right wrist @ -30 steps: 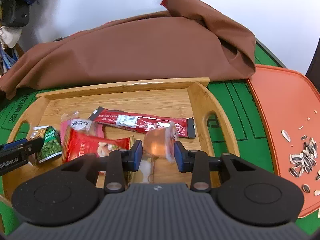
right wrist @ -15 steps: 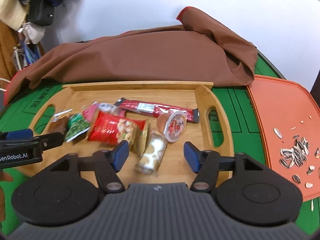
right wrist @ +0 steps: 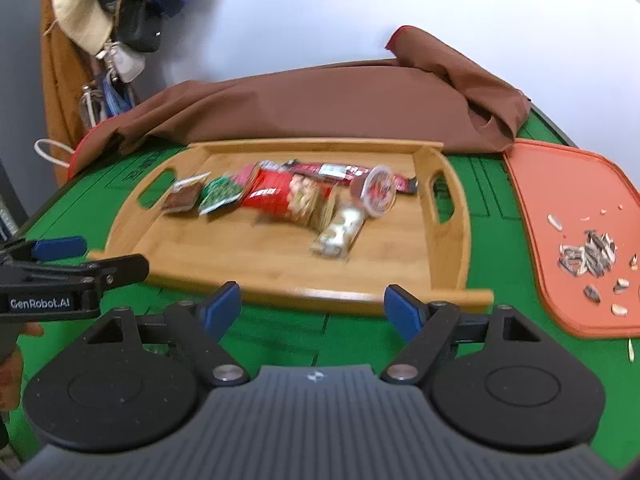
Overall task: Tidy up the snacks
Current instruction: 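Move both tools back over the remaining snack pile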
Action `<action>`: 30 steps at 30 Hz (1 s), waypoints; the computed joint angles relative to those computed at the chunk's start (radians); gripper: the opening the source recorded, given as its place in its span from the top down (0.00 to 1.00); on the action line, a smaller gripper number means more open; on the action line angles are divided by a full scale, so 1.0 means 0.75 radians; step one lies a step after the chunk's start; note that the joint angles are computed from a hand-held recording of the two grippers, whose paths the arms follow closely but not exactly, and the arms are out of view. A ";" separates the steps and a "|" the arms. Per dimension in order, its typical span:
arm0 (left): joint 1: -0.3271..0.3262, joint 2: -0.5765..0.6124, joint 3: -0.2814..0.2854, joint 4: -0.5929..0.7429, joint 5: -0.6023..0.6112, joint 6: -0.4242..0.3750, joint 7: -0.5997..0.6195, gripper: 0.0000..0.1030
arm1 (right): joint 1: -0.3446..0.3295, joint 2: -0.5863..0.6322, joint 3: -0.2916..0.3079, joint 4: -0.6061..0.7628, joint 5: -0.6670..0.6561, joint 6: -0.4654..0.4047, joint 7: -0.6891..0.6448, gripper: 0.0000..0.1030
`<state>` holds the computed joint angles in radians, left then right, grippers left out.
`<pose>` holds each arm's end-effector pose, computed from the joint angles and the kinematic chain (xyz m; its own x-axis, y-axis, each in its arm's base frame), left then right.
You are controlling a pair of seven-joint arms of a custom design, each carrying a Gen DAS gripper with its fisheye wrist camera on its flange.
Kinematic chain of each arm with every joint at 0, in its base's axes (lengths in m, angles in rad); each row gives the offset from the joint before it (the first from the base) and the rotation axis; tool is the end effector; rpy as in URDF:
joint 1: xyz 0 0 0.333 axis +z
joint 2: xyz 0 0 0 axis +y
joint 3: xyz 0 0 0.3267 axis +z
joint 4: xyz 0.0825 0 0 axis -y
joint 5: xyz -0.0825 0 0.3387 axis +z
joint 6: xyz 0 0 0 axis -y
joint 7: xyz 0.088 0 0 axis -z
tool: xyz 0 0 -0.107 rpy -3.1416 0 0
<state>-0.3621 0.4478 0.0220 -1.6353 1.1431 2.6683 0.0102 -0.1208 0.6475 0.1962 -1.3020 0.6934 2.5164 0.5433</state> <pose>0.6269 -0.2530 0.4418 0.2669 -0.9602 0.0825 -0.5595 -0.2241 -0.7979 0.7381 0.0067 0.4557 0.5707 -0.8162 -0.0902 -0.5846 -0.3267 -0.7426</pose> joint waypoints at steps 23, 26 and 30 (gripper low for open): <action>-0.016 -0.121 -0.110 -0.218 0.263 -0.082 -0.239 0.02 | -0.029 -0.317 -0.066 -0.504 0.428 -0.022 -0.514 0.13; -0.013 -0.125 -0.120 -0.229 0.266 -0.090 -0.248 0.02 | -0.023 -0.347 -0.076 -0.549 0.467 -0.025 -0.590 0.12; -0.010 -0.130 -0.129 -0.243 0.276 -0.092 -0.247 0.02 | -0.002 -0.384 -0.093 -0.610 0.517 -0.002 -0.689 0.12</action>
<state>-0.3695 0.3500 -0.0745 -1.8174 1.3500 2.5990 -0.1750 -0.1223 0.3595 0.1262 -1.7591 1.0812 2.5149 0.0264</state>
